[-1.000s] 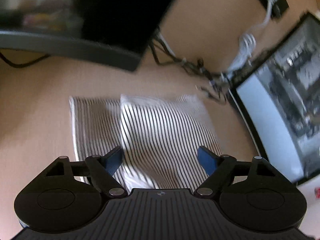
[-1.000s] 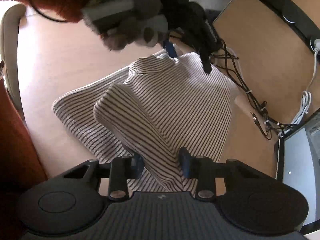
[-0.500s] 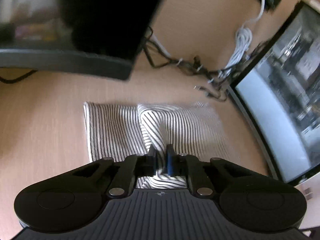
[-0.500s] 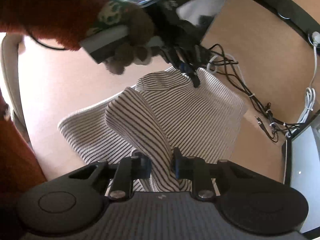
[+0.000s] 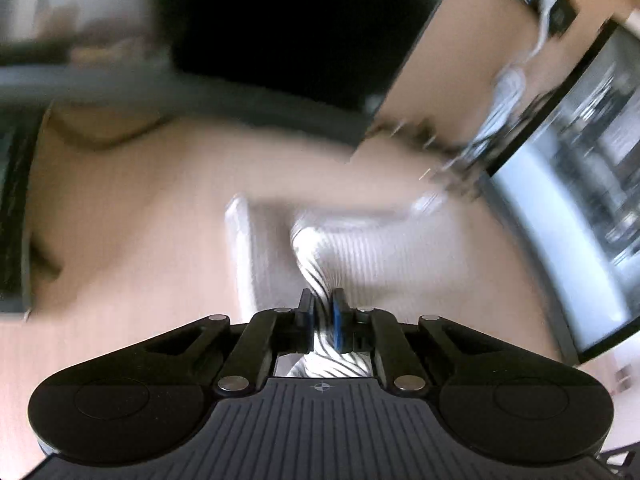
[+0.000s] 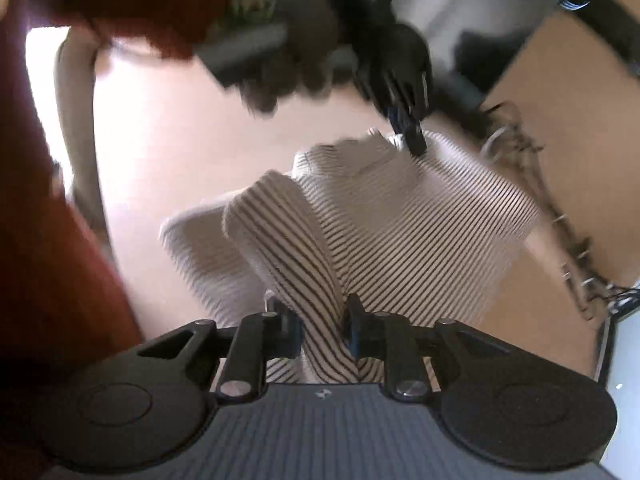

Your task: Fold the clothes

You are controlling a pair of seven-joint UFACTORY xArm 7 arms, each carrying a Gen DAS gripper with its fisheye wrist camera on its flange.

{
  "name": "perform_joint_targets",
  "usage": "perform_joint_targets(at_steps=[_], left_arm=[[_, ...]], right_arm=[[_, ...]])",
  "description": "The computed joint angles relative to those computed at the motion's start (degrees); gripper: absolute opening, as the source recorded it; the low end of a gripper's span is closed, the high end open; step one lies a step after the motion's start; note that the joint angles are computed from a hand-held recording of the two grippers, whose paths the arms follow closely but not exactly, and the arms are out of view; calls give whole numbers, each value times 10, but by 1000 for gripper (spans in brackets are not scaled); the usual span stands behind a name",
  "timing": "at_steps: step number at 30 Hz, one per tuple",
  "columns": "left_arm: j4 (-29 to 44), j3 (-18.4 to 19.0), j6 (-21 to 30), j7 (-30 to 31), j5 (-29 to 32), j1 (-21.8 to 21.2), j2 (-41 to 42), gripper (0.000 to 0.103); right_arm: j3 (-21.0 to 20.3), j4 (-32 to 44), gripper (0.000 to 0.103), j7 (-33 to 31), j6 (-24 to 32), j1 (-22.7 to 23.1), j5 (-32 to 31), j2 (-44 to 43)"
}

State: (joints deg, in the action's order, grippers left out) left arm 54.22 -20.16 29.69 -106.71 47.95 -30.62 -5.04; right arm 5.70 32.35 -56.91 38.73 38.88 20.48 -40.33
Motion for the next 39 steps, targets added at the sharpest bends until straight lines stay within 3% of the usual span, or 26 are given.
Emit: perform_joint_targets(at_steps=[2, 4, 5, 7, 8, 10, 14, 17, 19, 21, 24, 26, 29, 31, 36, 37, 39], left_arm=[[-28, -3, -2, -8, -8, -2, -32, 23], [-39, -15, 27, 15, -32, -3, -62, 35], [-40, -23, 42, 30, -41, -3, -74, 38], [-40, -37, 44, 44, -48, 1, -88, 46], [-36, -44, 35, 45, -46, 6, -89, 52], [-29, -54, -9, 31, -29, 18, -77, 55], [-20, -57, -125, -21, 5, 34, -29, 67], [-12, -54, -140, -49, 50, 27, -1, 69], [-5, -45, -144, -69, 84, 16, 17, 73], [-8, -28, -147, -51, 50, 1, 14, 73], [-2, -21, -94, 26, -35, -21, -7, 79], [10, -38, -12, 65, -52, -35, -29, 96], [27, -68, 102, 121, -63, -57, -49, 97], [32, -83, 154, 156, -78, -74, -58, 98], [10, -92, 157, 188, -133, -95, -82, 100], [4, -94, 151, 189, -142, -97, -87, 101], [-8, -96, 131, 205, -157, -100, -94, 101]], right_arm=[[-14, 11, 31, 0, 32, 2, 10, -4], [-42, 51, 43, 7, 97, -8, 29, 3], [-53, 74, 54, 16, 133, -20, 39, 9], [-76, 120, 58, 37, 188, -42, 69, 21], [-81, 134, 58, 43, 190, -52, 85, 29], [-79, 145, 58, 58, 175, -74, 114, 36], [-28, 132, 58, 85, 116, -99, 116, 68], [-6, 92, 58, 58, 113, -95, 78, 61], [7, 45, 65, 33, 56, -85, 67, 41], [16, 52, 68, 55, 43, -80, 56, 55], [-19, 92, 68, 34, 94, -60, 63, 59], [-39, 103, 68, -14, 129, -44, 80, 50], [-32, 93, 68, -59, 146, -41, 87, 47], [-14, 81, 68, -56, 135, -50, 85, 57], [24, 25, 69, -83, 36, -40, 60, 49], [33, 17, 69, -78, 16, -42, 51, 51], [31, 35, 69, -21, 26, -46, 49, 73]])
